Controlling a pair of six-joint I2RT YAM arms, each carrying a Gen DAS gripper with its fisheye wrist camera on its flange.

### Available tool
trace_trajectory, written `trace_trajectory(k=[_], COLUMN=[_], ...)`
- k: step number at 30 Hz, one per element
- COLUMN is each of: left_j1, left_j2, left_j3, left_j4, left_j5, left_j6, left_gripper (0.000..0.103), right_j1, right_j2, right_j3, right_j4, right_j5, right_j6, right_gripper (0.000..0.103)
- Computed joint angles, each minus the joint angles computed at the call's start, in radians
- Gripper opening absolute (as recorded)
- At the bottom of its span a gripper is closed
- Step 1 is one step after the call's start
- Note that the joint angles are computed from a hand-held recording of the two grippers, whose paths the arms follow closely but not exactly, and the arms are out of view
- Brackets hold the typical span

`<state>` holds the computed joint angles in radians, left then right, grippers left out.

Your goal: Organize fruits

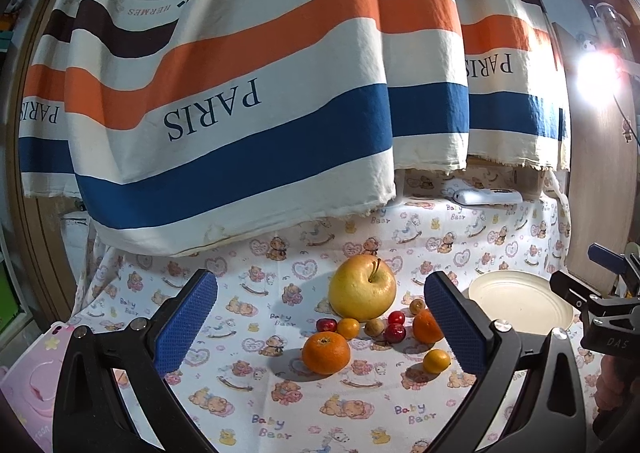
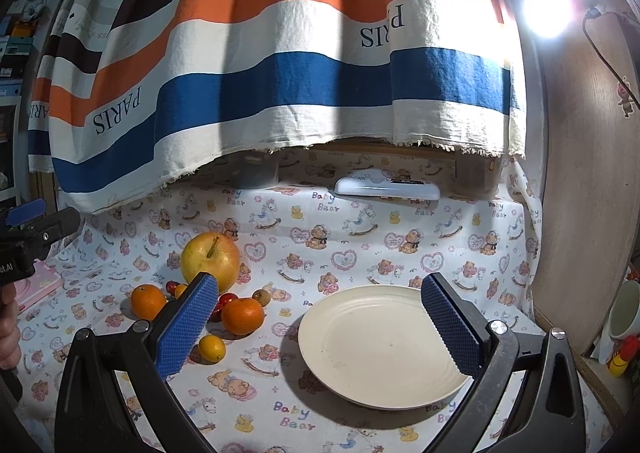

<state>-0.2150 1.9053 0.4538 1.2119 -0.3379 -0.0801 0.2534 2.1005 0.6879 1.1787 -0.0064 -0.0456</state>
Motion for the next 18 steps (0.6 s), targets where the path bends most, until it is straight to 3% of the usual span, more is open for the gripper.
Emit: trace_trajectory(k=[11,18], left_j1=[0.007,0.064], left_j2=[-0.009,-0.024], left_j3=[-0.015,0.022], left_j4=[0.035,-0.062], left_j5=[0.005,0.054], left_j6=[0.034,-0.009], left_gripper=[0.103,0.103], right_j1=[-0.012,0.028], right_j2=[-0.014,-0.102], right_j3=[0.011,0.027], right_j4=[-0.03,-0.141], right_j5=[-0.026,-0.01], right_j6=[0.027,-0.007], right_gripper=[0.102,0.102])
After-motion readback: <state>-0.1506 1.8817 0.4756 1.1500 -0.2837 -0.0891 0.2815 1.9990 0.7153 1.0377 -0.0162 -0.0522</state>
